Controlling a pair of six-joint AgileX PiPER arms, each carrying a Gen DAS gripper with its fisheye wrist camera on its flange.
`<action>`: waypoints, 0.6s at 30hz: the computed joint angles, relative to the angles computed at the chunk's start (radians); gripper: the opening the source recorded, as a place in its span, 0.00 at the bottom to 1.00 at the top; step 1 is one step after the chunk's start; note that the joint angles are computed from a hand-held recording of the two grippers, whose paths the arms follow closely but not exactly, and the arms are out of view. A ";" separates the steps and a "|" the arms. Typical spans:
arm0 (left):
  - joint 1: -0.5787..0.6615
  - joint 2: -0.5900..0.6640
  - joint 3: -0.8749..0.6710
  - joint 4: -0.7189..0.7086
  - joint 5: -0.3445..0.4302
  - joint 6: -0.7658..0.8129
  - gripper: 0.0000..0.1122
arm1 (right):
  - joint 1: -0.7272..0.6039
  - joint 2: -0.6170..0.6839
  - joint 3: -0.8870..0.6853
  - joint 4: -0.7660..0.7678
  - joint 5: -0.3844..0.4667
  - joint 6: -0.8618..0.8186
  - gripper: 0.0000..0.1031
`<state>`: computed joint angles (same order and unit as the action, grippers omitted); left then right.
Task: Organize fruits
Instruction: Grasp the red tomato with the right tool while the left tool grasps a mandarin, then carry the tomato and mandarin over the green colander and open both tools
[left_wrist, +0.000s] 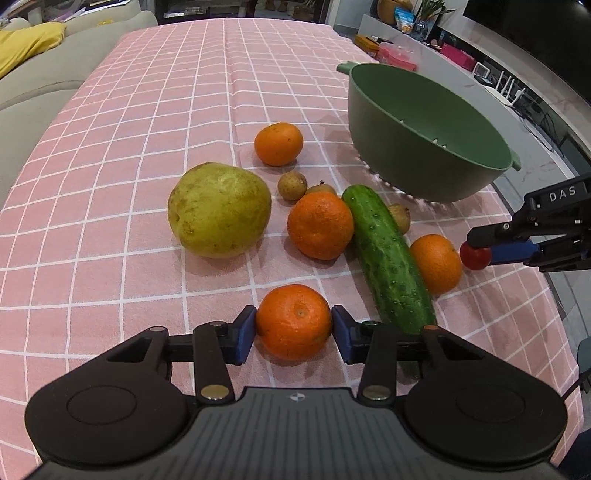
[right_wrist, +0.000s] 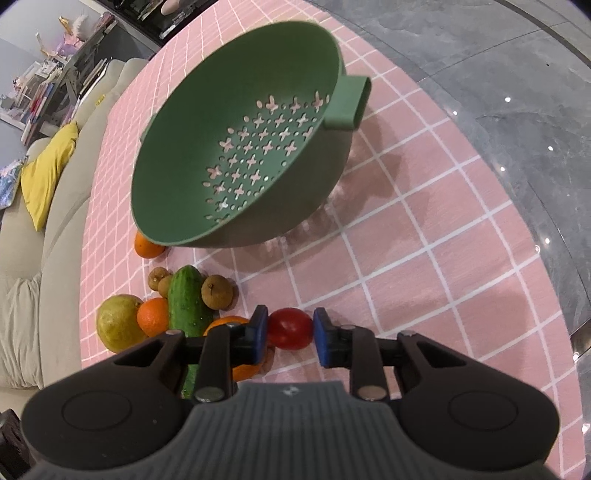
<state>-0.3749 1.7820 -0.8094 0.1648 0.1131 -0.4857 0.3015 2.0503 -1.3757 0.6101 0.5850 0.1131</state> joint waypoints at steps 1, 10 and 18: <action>-0.003 -0.008 0.003 0.006 0.000 -0.006 0.44 | -0.005 -0.010 0.008 0.010 0.001 -0.009 0.22; -0.051 -0.104 -0.009 0.194 0.063 -0.148 0.44 | -0.035 -0.120 0.065 0.067 -0.010 -0.078 0.22; -0.083 -0.049 -0.241 0.135 0.198 0.010 0.44 | -0.002 -0.152 -0.063 -0.147 -0.005 0.000 0.22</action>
